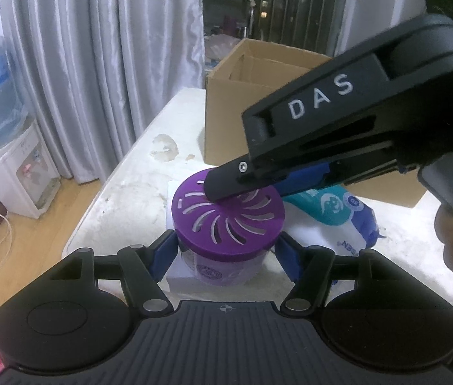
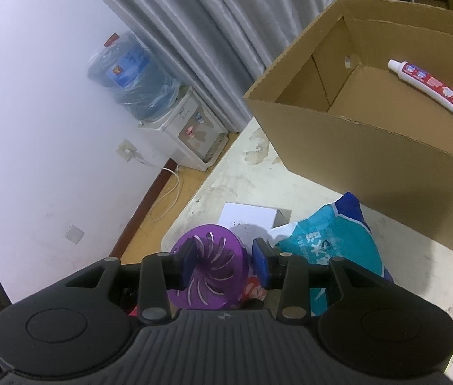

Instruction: Organize objects

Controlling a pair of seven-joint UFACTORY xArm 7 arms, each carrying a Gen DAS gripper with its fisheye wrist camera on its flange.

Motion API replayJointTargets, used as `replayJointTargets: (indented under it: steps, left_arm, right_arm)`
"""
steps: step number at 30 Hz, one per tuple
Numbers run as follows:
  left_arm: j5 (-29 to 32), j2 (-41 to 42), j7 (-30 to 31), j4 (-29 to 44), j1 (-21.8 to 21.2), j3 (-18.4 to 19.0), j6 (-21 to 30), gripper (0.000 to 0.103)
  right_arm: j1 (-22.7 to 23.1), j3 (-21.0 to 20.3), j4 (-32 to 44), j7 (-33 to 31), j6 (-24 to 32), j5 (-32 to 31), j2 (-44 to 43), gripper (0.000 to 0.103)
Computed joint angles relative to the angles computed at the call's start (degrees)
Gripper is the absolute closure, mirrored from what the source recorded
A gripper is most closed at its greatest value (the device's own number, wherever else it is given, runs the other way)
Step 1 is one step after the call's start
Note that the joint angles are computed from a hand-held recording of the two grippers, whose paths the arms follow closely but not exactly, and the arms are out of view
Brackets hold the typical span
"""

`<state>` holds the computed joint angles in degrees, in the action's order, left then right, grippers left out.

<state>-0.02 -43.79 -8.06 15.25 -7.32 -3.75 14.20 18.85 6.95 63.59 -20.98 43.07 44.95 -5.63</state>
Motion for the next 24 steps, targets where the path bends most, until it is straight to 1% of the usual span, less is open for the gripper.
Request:
replayJointTargets:
  steps: [4,5,9,15,17,19,24]
  left_arm:
    - [0.91,0.04,-0.22,-0.28,0.66,-1.07,-0.42,0.035]
    - [1.04,0.14,-0.3,-0.3,0.68,-1.21,-0.5,0.034]
    - [1.15,0.88,0.01,0.1,0.24,-0.83,0.14,0.03]
    - [2.56,2.43,-0.66,0.66,1.5,-2.53,-0.11,0.03]
    - [3.38,2.18,-0.85,0.66,1.92,-3.28,0.34,0.031]
    - [3.6,1.57,-0.7,0.64,1.37,-3.06,1.23,0.031]
    - [4.29,1.58,-1.33,0.35,1.67,-3.66,0.75,0.031]
  right_arm:
    - [-0.04,-0.05,0.06,-0.3,0.21,0.42,0.09,0.061]
    - [-0.06,-0.06,0.08,-0.29,0.29,0.5,0.12,0.061]
    - [-0.16,-0.05,0.38,-0.48,0.83,0.49,0.31,0.061]
    - [-0.19,0.1,0.51,-0.27,0.93,0.49,0.45,0.06]
    - [-0.21,0.04,0.42,-0.26,1.34,0.79,0.37,0.059]
    - [-0.24,-0.01,0.17,-0.24,1.64,1.02,0.13,0.058]
    - [-0.24,-0.22,-0.42,-0.25,1.63,2.39,-0.13,0.058]
